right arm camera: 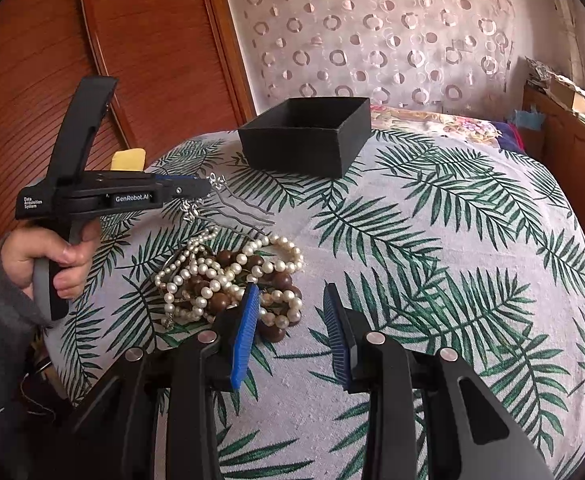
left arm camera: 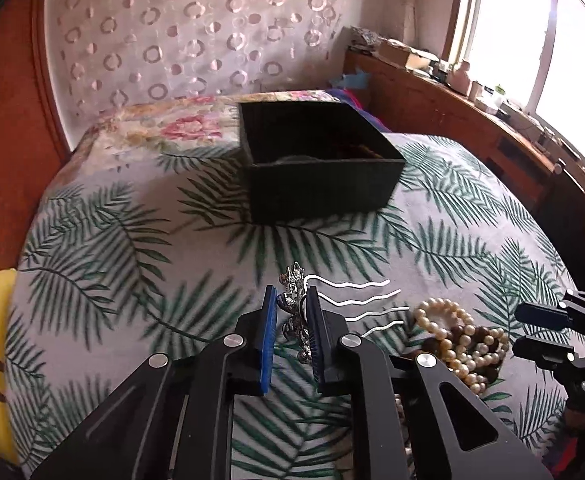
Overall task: Organize jewelry
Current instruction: 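Grasp the silver hairpin from the pile with the left tool, then grasp a pearl necklace with the right tool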
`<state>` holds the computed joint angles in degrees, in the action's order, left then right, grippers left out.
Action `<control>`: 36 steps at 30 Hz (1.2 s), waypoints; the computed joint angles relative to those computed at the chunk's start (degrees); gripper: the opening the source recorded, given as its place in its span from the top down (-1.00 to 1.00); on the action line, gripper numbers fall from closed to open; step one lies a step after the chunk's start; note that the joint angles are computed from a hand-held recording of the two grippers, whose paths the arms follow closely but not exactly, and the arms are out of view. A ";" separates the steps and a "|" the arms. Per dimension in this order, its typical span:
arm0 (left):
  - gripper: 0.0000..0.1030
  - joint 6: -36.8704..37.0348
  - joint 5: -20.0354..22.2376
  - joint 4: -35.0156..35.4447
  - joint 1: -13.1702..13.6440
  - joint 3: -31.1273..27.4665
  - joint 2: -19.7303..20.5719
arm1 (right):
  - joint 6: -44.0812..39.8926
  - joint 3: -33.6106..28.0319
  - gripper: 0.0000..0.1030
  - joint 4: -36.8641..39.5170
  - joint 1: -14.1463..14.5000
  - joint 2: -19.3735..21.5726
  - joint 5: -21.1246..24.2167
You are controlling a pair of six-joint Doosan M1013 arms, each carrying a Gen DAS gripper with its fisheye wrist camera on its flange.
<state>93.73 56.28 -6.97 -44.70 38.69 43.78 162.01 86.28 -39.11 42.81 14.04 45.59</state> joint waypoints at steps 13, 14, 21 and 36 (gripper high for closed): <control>0.78 -1.10 -5.78 -1.62 1.84 5.48 -2.93 | -12.61 -6.32 0.30 9.31 -2.40 4.13 -1.03; 0.77 -1.12 -5.95 -1.70 1.88 5.78 -3.04 | -14.23 -7.20 0.30 10.49 -2.70 4.72 -0.56; 0.78 -1.43 -8.07 -1.94 2.11 7.80 -4.06 | -18.79 -9.92 0.51 17.51 -4.97 6.67 1.80; 0.83 -0.64 -13.44 -4.02 2.36 12.72 -7.22 | -25.05 -11.49 0.83 28.71 -7.50 7.43 0.04</control>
<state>93.09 42.84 -10.99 -42.34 51.41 36.55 136.95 74.79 -10.40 35.31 21.47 45.63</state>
